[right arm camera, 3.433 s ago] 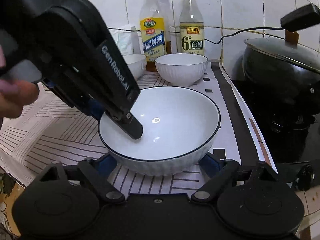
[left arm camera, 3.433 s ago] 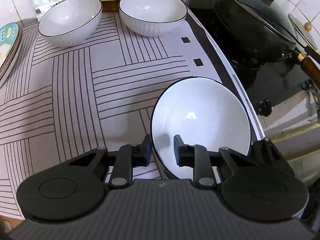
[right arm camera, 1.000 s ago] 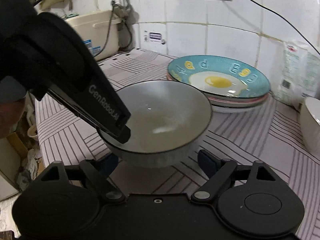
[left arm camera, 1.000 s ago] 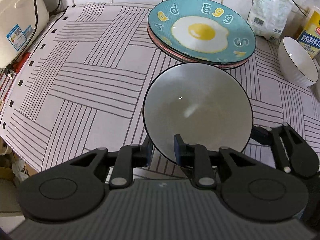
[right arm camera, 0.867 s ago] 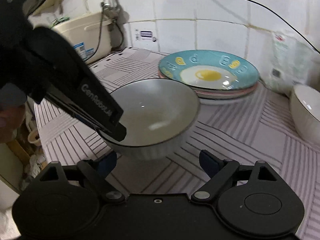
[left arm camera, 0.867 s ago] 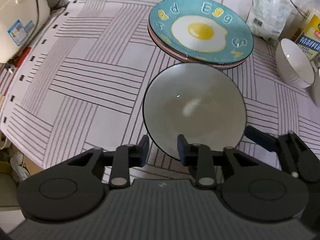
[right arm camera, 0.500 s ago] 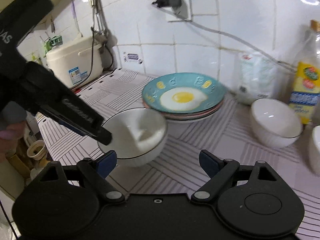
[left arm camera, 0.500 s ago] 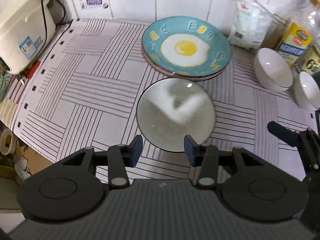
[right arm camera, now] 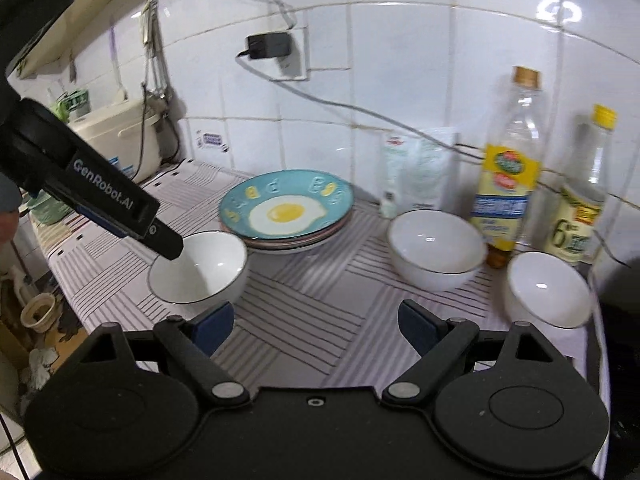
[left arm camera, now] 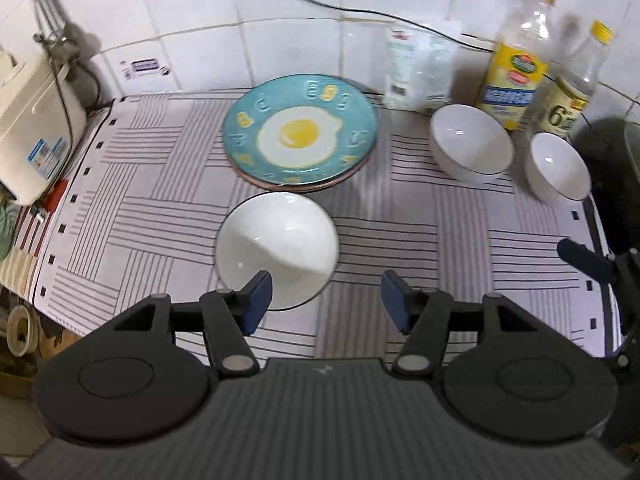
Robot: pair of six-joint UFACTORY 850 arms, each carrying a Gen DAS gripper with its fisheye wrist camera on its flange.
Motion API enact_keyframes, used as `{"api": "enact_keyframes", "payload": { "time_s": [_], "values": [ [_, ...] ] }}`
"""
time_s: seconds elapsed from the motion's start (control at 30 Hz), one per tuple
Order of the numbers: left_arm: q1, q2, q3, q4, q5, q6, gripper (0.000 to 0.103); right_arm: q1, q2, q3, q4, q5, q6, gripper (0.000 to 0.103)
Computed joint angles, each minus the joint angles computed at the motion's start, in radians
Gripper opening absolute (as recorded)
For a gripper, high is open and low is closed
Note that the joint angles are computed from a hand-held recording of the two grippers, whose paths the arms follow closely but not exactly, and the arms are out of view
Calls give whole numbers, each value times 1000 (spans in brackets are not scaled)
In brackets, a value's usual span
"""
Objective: Organize plates and bowls
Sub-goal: 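Lower the bowl beside the plate stack and open both grippers, then move both grippers to the white bowl by the bottles and close on its rim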
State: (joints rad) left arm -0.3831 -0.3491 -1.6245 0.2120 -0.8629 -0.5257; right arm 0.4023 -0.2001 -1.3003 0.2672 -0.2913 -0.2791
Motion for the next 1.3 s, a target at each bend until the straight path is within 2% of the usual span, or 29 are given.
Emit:
{"api": "enact_keyframes", "payload": {
  "time_s": [0.23,0.43,0.6,0.7,0.77,0.97,1.03,1.13,1.23,1.3],
  "values": [
    [-30,-55,-76,-13,1,43,69,-37,20,-7,-142,15,190,92],
    [-29,-139,-172,-57,20,51,74,-84,-12,-71,-71,-1,228,86],
    [-28,-224,-255,-76,82,45,76,-117,-78,-139,1,-4,273,76],
    [-31,-256,-272,-72,158,72,78,-129,-126,-171,-2,-4,363,71],
    [-27,-293,-306,-69,170,79,78,-134,-162,-194,-6,-10,418,65],
    [25,-394,-381,-253,212,195,78,-145,-245,-243,-31,-22,603,61],
    [41,-450,-442,-332,179,246,75,-142,-270,-258,-68,-20,674,61],
    [41,-558,-585,-323,98,224,73,-134,-317,-294,-168,-35,828,60],
    [40,-647,-712,-316,16,224,65,-126,-354,-322,-278,-50,1003,58],
    [44,-686,-766,-328,-24,226,55,-118,-374,-339,-355,-69,1113,57]
  ]
}}
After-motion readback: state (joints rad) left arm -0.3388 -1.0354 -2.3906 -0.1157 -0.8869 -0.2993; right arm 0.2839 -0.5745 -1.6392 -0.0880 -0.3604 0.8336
